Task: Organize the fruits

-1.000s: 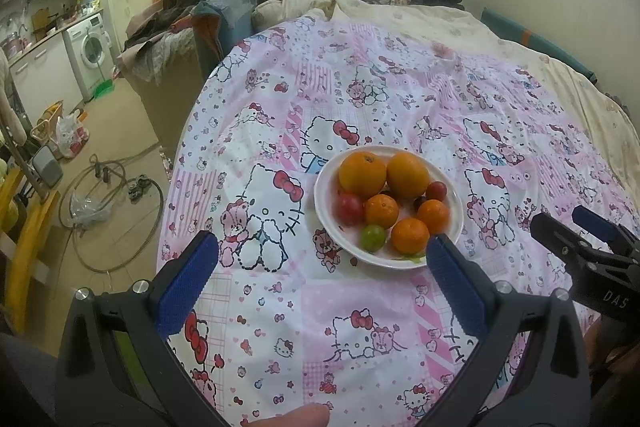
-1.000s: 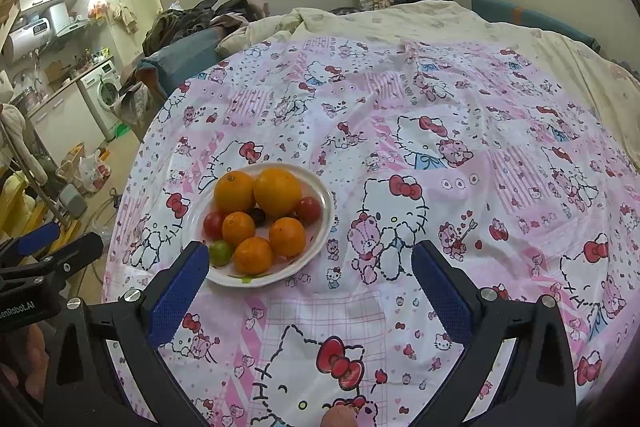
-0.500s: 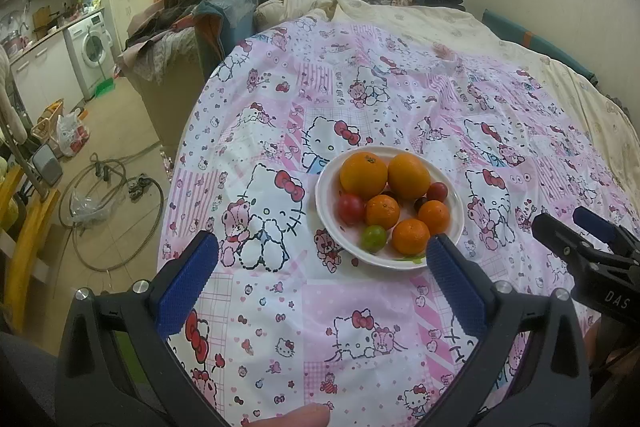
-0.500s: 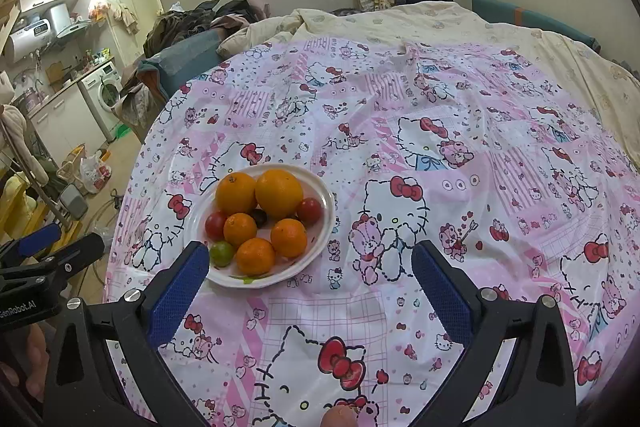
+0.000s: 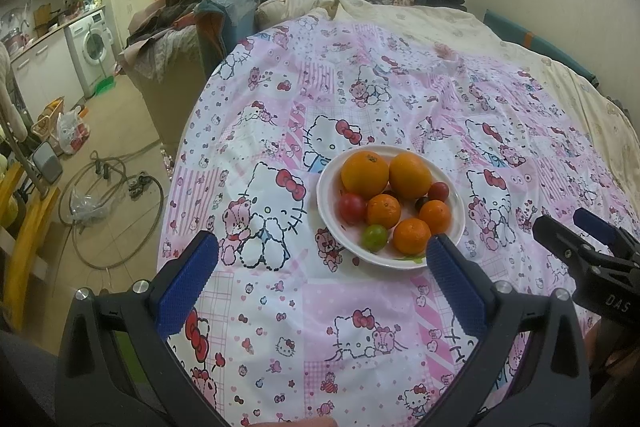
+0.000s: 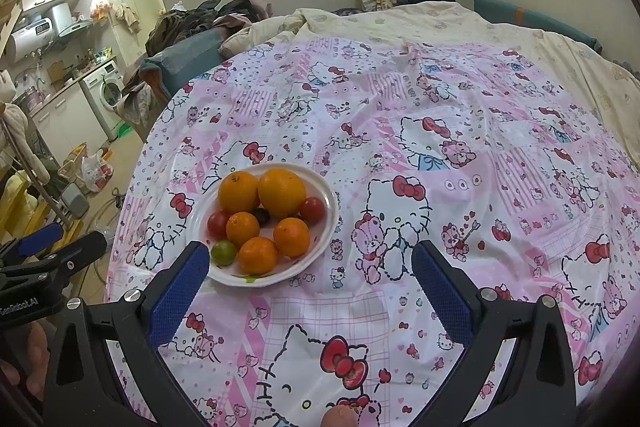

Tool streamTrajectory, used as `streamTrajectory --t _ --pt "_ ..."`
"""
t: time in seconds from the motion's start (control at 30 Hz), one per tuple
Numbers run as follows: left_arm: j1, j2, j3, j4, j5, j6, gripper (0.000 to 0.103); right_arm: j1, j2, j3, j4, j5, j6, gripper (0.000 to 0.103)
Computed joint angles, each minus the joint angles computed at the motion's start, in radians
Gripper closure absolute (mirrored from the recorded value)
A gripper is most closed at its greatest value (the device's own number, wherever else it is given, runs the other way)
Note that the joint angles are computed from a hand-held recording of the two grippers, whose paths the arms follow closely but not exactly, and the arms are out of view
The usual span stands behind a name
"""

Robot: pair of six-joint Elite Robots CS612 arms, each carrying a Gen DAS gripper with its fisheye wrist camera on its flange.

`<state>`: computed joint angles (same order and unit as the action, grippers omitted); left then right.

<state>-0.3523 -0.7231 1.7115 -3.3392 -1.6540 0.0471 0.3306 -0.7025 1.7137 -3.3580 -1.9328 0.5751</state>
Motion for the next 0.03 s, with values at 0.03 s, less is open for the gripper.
streamTrajectory --t 0.03 --pt "-0.001 0.000 -0.001 0.003 0.004 0.000 0.001 0.000 0.000 0.000 0.001 0.000 0.000 0.000"
